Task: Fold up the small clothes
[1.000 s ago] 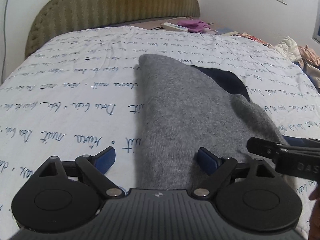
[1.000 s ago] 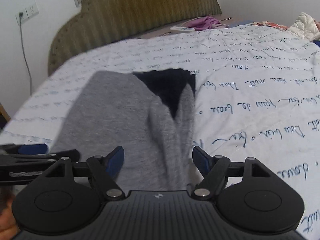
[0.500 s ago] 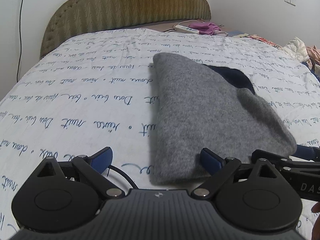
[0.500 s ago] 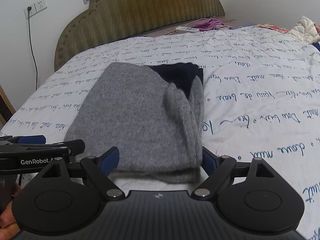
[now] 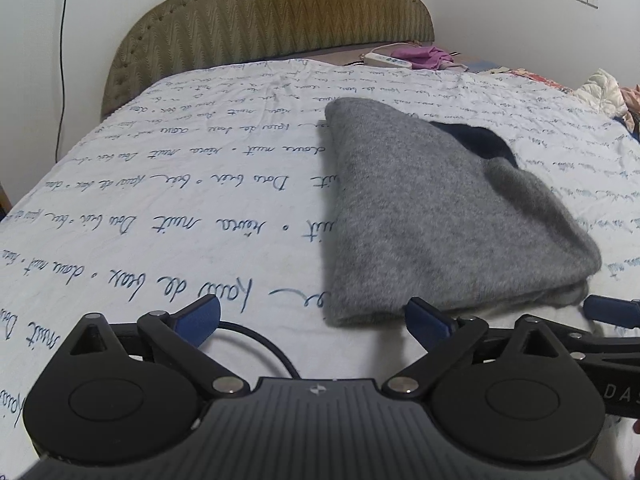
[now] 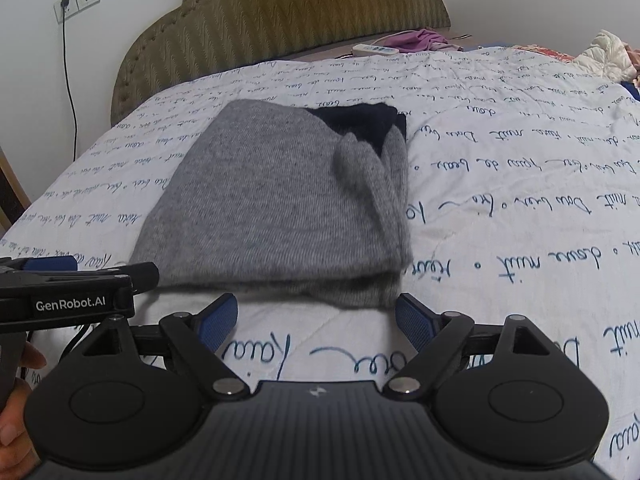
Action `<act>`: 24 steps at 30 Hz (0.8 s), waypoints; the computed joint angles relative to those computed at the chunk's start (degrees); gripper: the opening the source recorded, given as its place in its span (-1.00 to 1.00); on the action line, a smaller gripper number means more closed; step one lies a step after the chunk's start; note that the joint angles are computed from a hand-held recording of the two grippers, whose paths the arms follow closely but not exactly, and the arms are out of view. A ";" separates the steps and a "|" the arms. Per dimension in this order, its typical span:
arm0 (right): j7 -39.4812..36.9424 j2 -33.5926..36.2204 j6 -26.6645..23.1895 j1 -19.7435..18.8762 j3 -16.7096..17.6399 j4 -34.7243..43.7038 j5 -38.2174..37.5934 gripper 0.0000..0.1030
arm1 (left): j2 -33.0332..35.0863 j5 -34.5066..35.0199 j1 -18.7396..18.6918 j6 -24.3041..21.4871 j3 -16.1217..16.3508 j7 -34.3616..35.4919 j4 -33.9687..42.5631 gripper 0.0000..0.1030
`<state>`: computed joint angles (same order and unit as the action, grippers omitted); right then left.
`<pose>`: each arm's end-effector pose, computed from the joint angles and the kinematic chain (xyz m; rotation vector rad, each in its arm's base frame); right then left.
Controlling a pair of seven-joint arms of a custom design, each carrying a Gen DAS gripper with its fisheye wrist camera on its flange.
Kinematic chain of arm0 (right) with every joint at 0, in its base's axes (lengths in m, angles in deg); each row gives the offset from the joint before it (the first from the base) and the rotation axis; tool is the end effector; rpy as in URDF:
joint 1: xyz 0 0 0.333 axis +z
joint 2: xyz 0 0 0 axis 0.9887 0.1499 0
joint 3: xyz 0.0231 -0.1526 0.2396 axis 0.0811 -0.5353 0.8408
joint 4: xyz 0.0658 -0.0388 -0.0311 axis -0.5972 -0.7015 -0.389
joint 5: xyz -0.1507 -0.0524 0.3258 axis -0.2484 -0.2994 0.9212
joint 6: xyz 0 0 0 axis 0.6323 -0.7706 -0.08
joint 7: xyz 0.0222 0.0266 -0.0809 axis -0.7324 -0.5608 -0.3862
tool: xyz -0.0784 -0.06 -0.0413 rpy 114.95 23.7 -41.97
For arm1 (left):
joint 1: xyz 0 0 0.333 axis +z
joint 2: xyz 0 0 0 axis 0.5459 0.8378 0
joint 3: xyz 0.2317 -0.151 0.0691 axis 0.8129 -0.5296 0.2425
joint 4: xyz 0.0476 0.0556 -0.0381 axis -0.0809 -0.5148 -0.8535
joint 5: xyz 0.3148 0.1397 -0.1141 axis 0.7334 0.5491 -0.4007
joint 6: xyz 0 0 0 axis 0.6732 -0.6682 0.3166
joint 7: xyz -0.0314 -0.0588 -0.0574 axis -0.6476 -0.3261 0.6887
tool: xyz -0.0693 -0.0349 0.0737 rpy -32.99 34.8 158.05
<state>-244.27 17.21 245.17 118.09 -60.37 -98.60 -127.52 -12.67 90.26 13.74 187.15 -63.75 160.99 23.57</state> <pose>0.6445 0.3497 0.2701 -1.3104 2.0251 -0.7301 0.7317 -0.2739 0.2899 -1.2907 2.1336 -0.8818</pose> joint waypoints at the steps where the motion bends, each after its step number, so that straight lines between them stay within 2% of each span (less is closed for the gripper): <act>1: -0.04 -0.01 0.09 0.02 0.07 -0.10 0.03 0.68 | -0.37 0.28 -0.30 0.64 0.71 -0.44 -0.94 0.98; 4: -0.25 0.36 -0.59 0.43 0.17 0.36 0.18 0.68 | -1.68 0.57 -0.92 3.58 2.40 -2.04 -4.53 0.98; 6: -0.80 0.63 -1.65 0.75 0.30 0.86 0.27 0.69 | -1.91 0.39 -0.96 4.00 2.93 -2.89 -5.36 0.98; 14: -0.26 -0.20 -2.60 1.62 0.44 -0.12 -0.70 0.69 | -2.63 -0.85 0.54 3.46 1.50 -3.61 -6.60 0.99; 21: 0.31 -0.51 -3.36 1.75 0.74 -0.44 -1.33 0.70 | -3.20 0.12 0.06 4.57 2.11 -2.42 -8.46 1.00; 24: 0.34 -0.47 -3.45 1.71 0.87 -0.29 -1.50 0.70 | -3.11 -0.70 0.77 3.91 0.92 -1.76 -8.18 1.00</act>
